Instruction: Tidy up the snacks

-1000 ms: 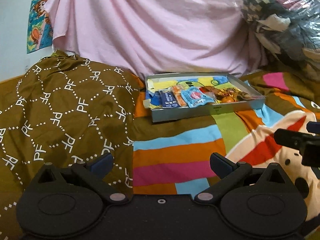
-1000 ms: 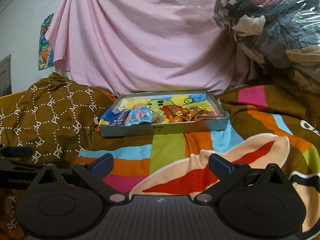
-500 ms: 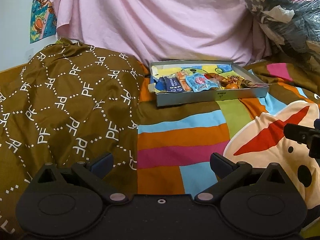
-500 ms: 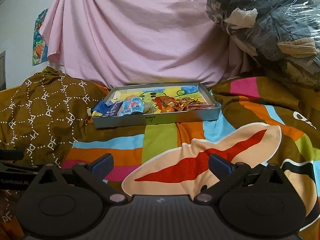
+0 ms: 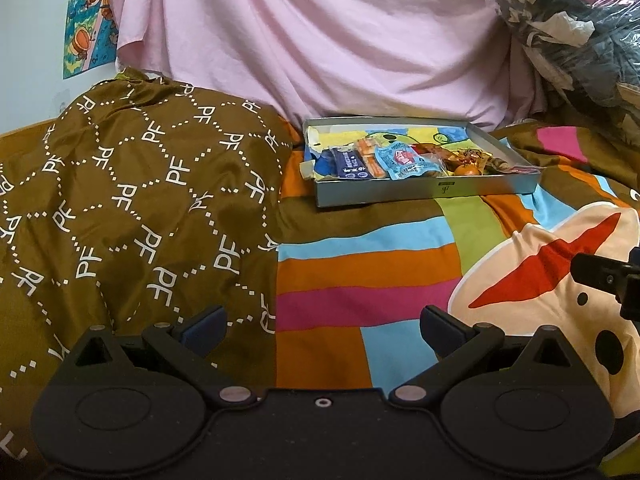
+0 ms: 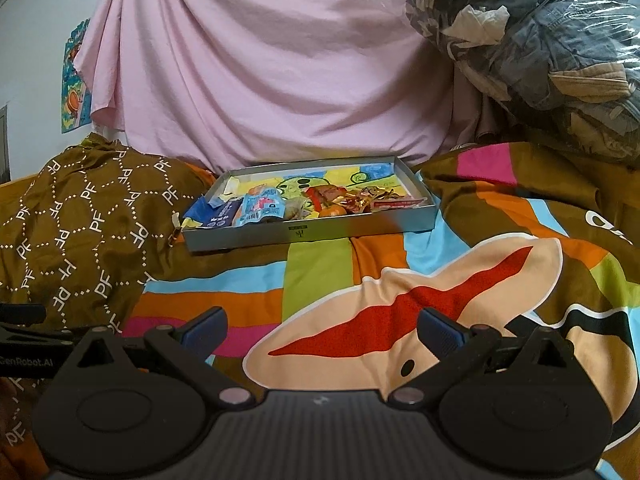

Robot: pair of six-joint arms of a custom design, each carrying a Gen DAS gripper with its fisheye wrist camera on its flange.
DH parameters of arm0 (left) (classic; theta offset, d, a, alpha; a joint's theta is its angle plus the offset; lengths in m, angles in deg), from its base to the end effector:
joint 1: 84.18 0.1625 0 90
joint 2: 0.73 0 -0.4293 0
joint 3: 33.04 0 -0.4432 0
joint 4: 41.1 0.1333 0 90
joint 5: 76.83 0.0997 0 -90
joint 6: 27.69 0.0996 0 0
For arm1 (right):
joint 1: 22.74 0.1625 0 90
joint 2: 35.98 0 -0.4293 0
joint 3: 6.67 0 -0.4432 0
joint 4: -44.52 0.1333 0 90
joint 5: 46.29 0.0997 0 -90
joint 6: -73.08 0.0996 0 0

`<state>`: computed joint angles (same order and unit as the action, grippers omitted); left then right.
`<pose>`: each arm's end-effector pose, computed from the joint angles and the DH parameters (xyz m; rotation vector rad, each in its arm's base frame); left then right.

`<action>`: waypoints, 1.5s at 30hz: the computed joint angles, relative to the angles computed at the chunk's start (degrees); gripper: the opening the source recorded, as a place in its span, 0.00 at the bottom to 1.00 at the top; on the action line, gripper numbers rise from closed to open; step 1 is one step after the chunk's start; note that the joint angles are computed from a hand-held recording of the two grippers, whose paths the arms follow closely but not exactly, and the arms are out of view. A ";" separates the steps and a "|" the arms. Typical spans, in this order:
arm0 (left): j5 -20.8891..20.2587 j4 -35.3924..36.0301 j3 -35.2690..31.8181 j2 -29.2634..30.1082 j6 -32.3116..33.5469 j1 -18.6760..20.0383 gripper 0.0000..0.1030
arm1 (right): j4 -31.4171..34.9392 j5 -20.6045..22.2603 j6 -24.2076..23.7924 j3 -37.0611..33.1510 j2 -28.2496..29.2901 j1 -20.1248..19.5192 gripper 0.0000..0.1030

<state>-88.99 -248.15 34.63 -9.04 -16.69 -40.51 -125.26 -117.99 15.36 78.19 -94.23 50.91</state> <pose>-0.3627 -0.6652 -0.0837 0.1535 1.8714 -1.3208 -0.0554 -0.7733 0.3522 1.0857 -2.2975 1.2575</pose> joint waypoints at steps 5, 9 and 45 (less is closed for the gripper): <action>0.09 -0.18 0.16 -0.06 -0.35 -0.01 0.99 | 0.10 -0.04 0.07 -0.04 0.00 -0.03 1.00; 0.08 -0.12 0.32 -0.15 -0.47 0.00 0.99 | -0.05 -0.10 0.19 0.21 -0.02 -0.13 1.00; 0.54 3.58 2.24 -1.12 -5.63 -0.03 0.99 | -0.10 -0.42 0.27 0.81 -0.20 -0.25 1.00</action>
<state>-88.45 -244.57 36.87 -10.17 -22.32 -40.53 -125.36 -118.41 15.63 79.00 -94.43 50.67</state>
